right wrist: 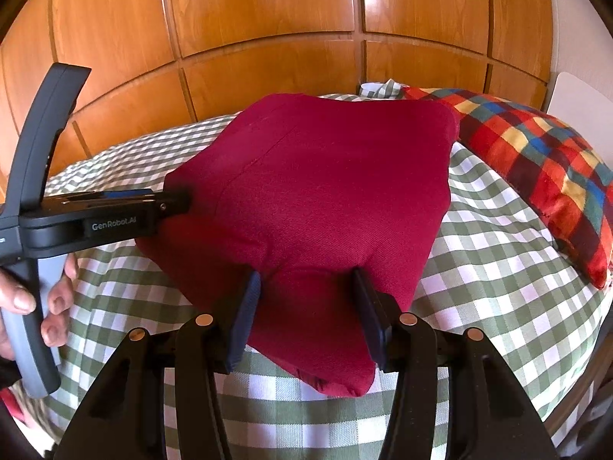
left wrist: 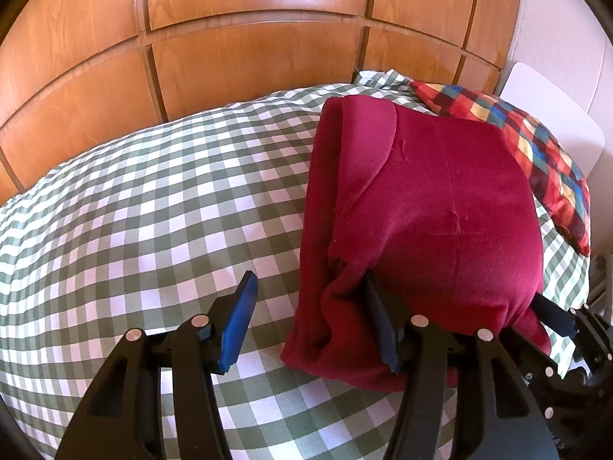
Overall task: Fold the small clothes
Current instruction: 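Open both grippers and release the folded sweatshirt on the bed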
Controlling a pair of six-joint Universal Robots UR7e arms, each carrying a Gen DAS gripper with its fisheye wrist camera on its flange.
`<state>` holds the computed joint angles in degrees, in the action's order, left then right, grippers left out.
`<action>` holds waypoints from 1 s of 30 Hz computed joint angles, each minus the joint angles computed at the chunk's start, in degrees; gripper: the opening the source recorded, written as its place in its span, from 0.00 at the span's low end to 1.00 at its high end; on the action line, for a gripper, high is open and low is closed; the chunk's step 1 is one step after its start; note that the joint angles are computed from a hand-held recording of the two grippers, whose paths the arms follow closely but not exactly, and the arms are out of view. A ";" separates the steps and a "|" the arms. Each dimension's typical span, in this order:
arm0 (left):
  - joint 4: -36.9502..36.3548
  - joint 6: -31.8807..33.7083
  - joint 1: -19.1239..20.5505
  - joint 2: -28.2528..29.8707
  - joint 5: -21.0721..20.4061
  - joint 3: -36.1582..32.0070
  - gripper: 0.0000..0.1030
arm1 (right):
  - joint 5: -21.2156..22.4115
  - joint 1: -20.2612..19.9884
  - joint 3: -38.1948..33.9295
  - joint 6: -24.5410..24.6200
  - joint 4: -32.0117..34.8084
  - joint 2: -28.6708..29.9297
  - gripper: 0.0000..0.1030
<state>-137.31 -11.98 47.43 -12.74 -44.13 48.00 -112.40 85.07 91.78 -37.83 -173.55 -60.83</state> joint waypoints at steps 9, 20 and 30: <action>-1.75 -3.25 1.27 -1.22 -3.01 1.43 0.69 | -5.24 1.85 -0.97 2.90 -1.06 1.33 0.64; -17.40 -3.03 -2.73 -10.40 6.02 20.04 0.76 | -18.08 5.79 -0.61 12.07 -7.88 2.81 0.96; -15.35 -11.17 -5.73 -14.55 13.71 28.80 0.90 | -20.39 7.57 1.87 12.33 -16.19 1.78 0.96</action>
